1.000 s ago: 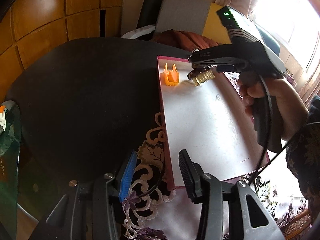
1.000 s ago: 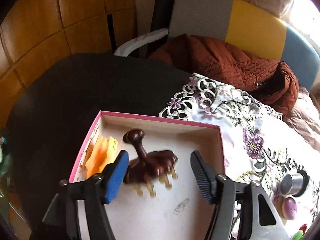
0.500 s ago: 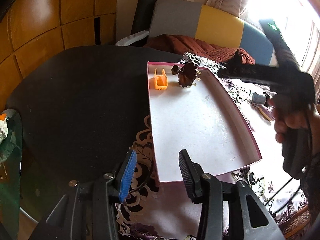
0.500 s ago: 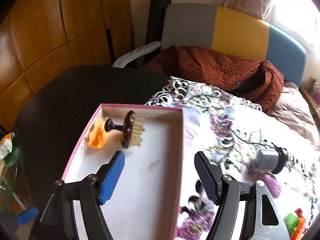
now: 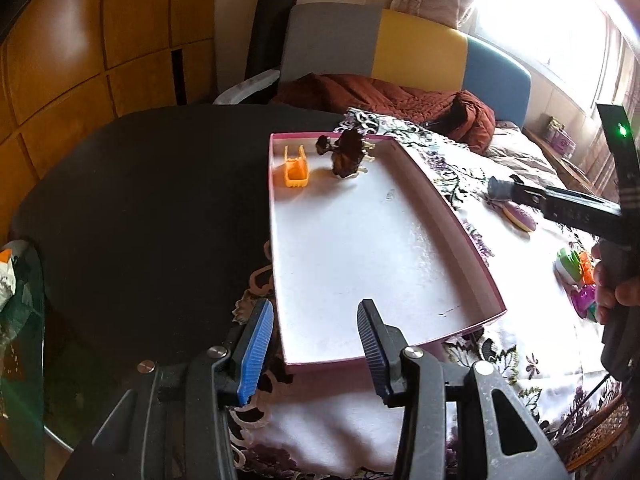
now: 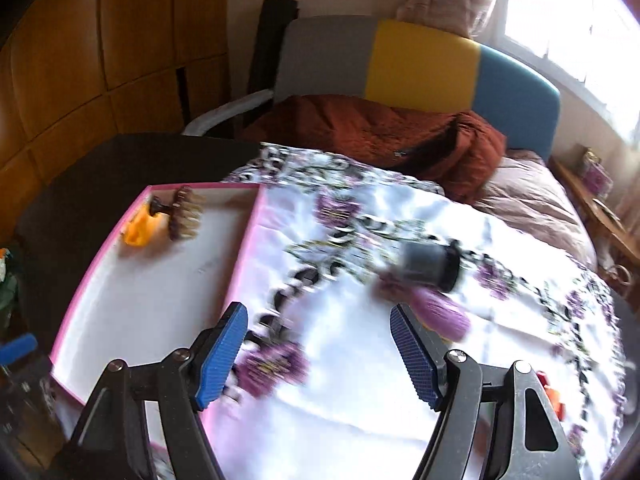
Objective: Organize rigid objects
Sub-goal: 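Move both tools back toward the remaining toys on the cloth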
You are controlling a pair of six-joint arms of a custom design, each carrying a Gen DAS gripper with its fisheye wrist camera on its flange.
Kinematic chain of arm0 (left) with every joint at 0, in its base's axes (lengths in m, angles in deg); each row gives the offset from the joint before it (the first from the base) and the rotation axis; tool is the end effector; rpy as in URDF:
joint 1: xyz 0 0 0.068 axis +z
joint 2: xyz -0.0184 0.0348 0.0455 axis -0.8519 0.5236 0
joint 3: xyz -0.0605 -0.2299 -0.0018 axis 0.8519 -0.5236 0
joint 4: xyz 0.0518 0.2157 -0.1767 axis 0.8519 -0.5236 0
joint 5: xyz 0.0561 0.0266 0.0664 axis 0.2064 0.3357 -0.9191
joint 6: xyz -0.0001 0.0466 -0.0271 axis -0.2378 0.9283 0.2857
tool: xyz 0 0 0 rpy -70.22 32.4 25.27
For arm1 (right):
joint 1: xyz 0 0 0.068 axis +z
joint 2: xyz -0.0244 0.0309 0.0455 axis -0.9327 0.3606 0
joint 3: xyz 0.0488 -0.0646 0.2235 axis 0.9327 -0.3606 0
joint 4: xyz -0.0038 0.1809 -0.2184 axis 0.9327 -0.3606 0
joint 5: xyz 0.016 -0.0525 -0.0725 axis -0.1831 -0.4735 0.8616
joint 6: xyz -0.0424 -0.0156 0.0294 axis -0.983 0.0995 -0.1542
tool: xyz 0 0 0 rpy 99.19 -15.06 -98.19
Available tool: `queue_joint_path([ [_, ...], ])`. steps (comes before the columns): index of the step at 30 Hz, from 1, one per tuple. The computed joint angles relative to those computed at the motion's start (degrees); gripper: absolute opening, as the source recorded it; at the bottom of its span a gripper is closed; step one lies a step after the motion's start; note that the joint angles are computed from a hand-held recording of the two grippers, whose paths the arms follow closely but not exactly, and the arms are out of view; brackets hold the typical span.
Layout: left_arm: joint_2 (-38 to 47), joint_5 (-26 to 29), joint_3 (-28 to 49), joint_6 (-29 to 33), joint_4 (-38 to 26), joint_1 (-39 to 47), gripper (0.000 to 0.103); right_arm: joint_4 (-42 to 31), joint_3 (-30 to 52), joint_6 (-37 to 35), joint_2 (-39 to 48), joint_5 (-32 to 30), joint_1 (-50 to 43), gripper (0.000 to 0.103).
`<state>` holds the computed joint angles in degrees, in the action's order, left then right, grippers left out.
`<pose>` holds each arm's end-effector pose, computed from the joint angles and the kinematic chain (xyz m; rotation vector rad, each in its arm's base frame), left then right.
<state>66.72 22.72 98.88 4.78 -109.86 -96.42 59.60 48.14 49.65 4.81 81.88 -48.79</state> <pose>0.2153 -0.1521 0.1972 -0.0746 2.4371 -0.1026 0.3241 0.1122 0.2166 -0.2486 2.3558 0.0047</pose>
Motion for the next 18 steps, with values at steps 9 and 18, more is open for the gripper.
queue_joint_path([
  [9,3.79,-0.42,4.4,2.34,0.73,-2.49,0.044,0.24,-7.57,-3.2,-10.76,0.27,-14.75,0.085],
  [18,13.79,0.47,13.95,4.73,2.25,-7.03,0.044,1.33,-7.52,8.16,-6.67,-2.15,-32.59,0.087],
])
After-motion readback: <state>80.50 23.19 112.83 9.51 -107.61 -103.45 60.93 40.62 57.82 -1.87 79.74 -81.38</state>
